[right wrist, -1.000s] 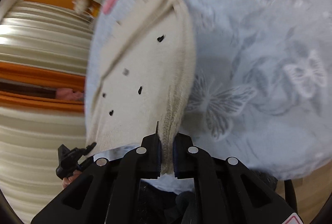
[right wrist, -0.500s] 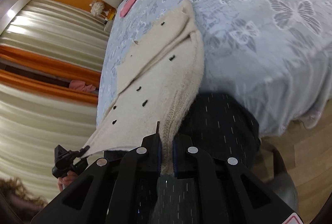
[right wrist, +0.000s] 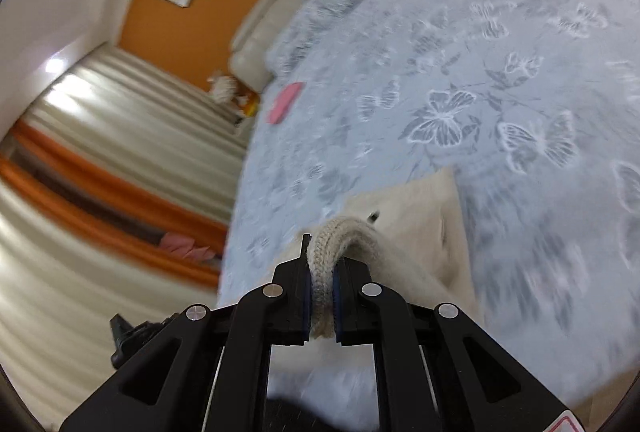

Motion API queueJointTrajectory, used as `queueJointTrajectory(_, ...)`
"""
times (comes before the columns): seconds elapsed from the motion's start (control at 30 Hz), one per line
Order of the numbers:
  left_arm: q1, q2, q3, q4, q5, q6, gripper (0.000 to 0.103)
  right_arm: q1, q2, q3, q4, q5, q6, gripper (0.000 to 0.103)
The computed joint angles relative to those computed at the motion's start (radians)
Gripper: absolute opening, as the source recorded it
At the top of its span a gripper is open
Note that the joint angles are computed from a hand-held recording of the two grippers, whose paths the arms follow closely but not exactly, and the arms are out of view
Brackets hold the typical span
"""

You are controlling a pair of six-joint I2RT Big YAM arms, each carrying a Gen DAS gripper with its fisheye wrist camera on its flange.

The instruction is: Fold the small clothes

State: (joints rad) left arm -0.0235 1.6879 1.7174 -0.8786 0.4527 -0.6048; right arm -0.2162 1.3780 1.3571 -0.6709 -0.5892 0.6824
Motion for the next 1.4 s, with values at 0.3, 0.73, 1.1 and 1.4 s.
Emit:
queueJointTrajectory(0.3,-0.054,0.423,0.348,-0.101,-0.158,-0.024,0.009,0.020,0.408,0.164,0.076,0.092,0.142,0.007)
queueJointTrajectory(0.73,-0.068,0.296,0.073,0.309,-0.185,-0.041,0.044,0.028,0.310,0.031,0.298,0.136,0.150,0.024)
queueJointTrajectory(1.1,-0.131,0.145,-0.090,0.447,-0.313,0.045,0.069,0.106,0.251,0.045,0.213,0.241,-0.029,0.016)
queueJointTrajectory(1.4,-0.192,0.361,0.146,0.163,-0.340,0.199,0.053,0.131,0.441,0.222,-0.077,0.300,-0.179,0.000)
